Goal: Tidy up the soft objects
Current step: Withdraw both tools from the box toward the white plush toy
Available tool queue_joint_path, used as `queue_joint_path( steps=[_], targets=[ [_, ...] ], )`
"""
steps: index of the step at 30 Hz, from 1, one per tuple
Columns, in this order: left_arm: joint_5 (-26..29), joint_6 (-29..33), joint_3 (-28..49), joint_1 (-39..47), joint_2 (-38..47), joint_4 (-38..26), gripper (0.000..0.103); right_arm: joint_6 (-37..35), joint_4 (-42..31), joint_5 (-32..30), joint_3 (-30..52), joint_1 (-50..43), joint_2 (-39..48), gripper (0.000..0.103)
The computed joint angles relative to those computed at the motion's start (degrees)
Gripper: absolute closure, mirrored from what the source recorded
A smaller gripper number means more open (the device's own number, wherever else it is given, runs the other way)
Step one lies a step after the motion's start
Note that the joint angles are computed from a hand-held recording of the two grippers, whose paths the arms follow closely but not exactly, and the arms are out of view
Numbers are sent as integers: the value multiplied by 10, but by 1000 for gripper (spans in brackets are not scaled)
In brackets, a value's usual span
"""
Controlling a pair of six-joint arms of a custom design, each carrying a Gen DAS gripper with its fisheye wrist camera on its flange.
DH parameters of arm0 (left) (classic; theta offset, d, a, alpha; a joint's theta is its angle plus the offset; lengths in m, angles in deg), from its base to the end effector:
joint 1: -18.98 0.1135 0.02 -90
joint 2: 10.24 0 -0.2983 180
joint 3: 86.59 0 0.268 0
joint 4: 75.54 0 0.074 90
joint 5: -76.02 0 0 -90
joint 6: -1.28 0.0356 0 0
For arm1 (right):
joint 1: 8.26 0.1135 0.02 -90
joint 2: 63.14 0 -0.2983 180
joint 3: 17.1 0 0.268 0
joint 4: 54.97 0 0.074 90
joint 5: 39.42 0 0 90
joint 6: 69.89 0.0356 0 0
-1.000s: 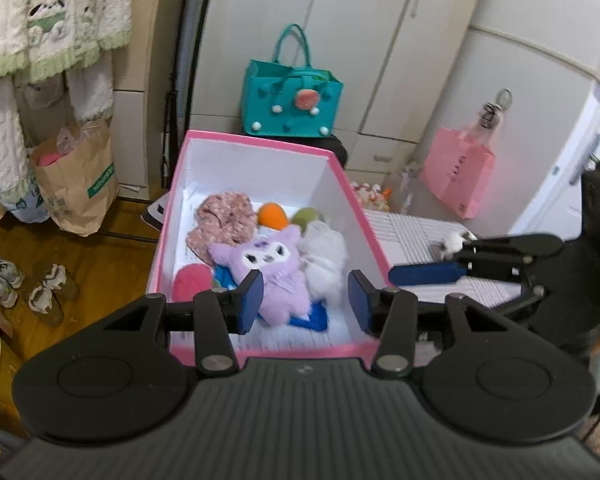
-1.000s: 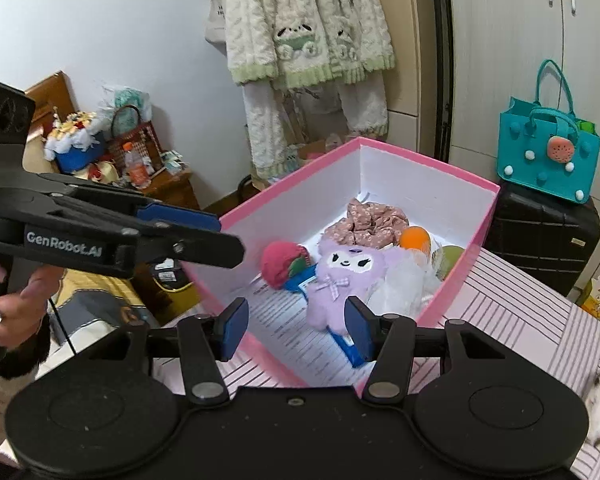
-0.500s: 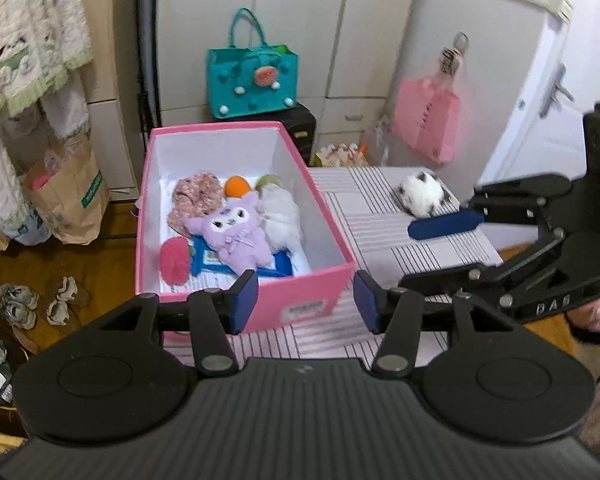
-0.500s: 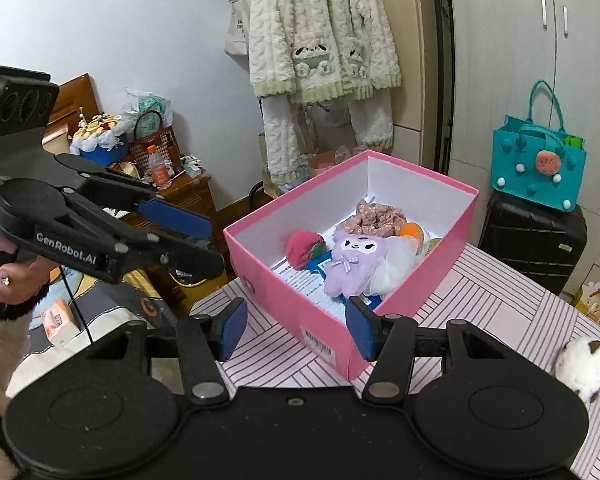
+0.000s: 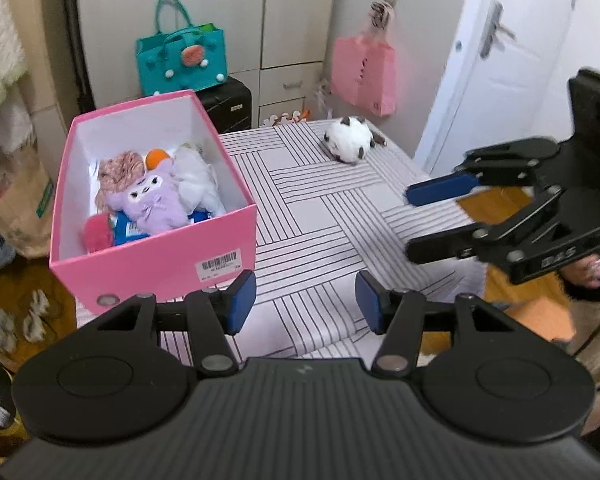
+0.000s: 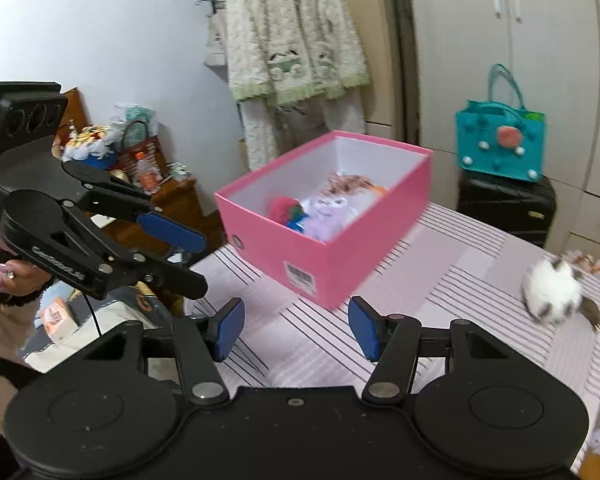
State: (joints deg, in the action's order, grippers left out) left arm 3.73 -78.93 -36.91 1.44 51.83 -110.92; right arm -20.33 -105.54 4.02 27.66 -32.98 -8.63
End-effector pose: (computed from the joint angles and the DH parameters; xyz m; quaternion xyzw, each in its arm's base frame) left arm 0.2013 -0.0750 0.2396 0.2716 0.8825 -0.1673 0.3454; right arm 0.1559 -0.0433 0.2254 -0.2217 0.8658 0.1952 0.4040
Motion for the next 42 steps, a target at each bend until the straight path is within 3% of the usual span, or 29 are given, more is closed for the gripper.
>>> queue_joint_path(
  steps=[4, 8, 17, 21, 25, 29, 34, 37, 40, 42],
  targets=[
    [-51, -9, -13, -50, 30, 50, 44, -66, -40, -20, -18, -75, -22, 38],
    [-42, -24, -1, -74, 94, 68, 44, -130, -52, -35, -32, -137, -13, 36],
    [-35, -50, 27, -127, 204, 123, 44, -236, -6, -90, -63, -249, 81, 30],
    [8, -55, 35, -121, 244, 183, 37, -198, 90, -81, -83, -253, 97, 26],
    [60, -79, 51, -103, 305, 242, 36, -144, 215, -60, -101, -248, 144, 25],
    [53, -93, 67, -110, 356, 299, 34, -87, 353, -29, -123, -231, 188, 23],
    [31, -100, 88, -126, 396, 359, 27, -61, 393, -8, -100, -223, 254, 22],
    [20, -114, 92, -133, 408, 402, 21, -46, 430, -3, -91, -223, 289, 16],
    [38, -136, 109, -134, 423, 411, 19, -38, 462, 11, -83, -218, 320, 15],
    [51, -135, 116, -137, 432, 424, 12, -38, 471, 14, -76, -215, 336, 15]
  ],
)
